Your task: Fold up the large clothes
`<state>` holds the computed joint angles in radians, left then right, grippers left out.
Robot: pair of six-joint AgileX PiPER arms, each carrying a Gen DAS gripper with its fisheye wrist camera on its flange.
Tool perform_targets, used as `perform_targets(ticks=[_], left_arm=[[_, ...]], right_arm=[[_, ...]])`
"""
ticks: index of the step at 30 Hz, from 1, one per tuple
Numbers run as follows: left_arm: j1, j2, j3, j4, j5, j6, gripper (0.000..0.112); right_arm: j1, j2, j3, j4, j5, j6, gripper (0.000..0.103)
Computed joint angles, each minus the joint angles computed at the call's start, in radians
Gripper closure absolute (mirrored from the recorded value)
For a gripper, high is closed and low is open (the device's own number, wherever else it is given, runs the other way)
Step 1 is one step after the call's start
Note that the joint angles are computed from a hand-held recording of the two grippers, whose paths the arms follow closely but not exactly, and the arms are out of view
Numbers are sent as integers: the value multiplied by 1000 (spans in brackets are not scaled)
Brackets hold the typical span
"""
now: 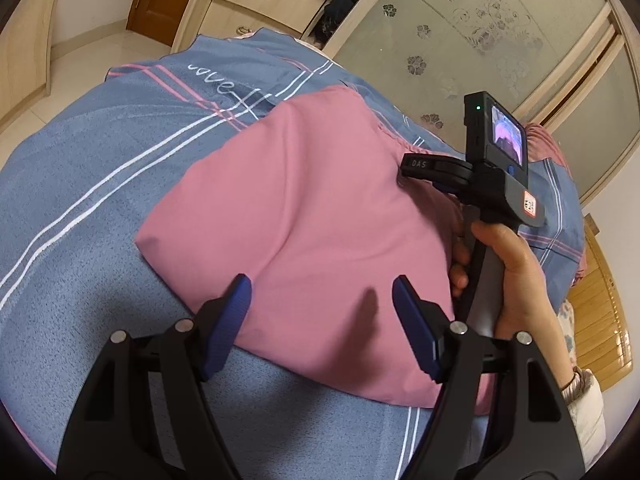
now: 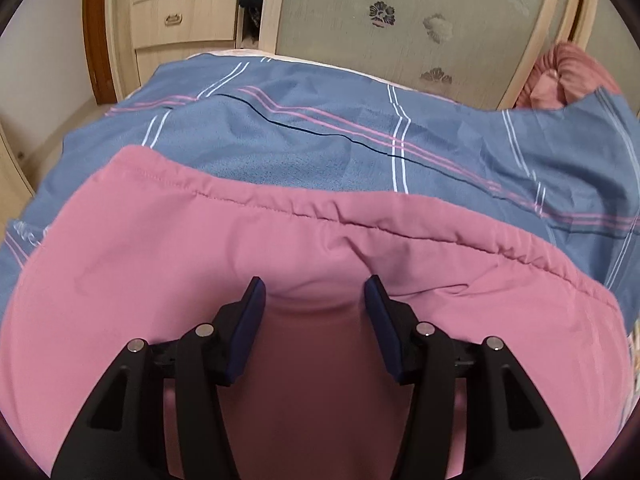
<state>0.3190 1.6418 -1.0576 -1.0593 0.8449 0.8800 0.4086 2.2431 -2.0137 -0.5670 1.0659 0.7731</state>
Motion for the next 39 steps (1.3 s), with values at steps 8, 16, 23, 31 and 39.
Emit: perform_targets(ticks=[8, 16, 23, 31, 39], left_arm=[[-23, 9, 1, -1, -38, -32, 31], [-28, -4, 10, -5, -68, 1, 31], [-104, -99, 83, -107, -147, 158, 31], [-285, -104, 84, 166, -340, -60, 27], [-311, -108, 102, 224, -374, -97, 26]], right_arm=[[46, -142, 82, 311, -235, -207, 50], [12, 54, -77, 382, -187, -285, 50], [12, -469, 594, 71, -341, 95, 50], [-195, -994, 1139, 158, -456, 18, 46], [-532, -1198, 1403, 494, -559, -416, 42]])
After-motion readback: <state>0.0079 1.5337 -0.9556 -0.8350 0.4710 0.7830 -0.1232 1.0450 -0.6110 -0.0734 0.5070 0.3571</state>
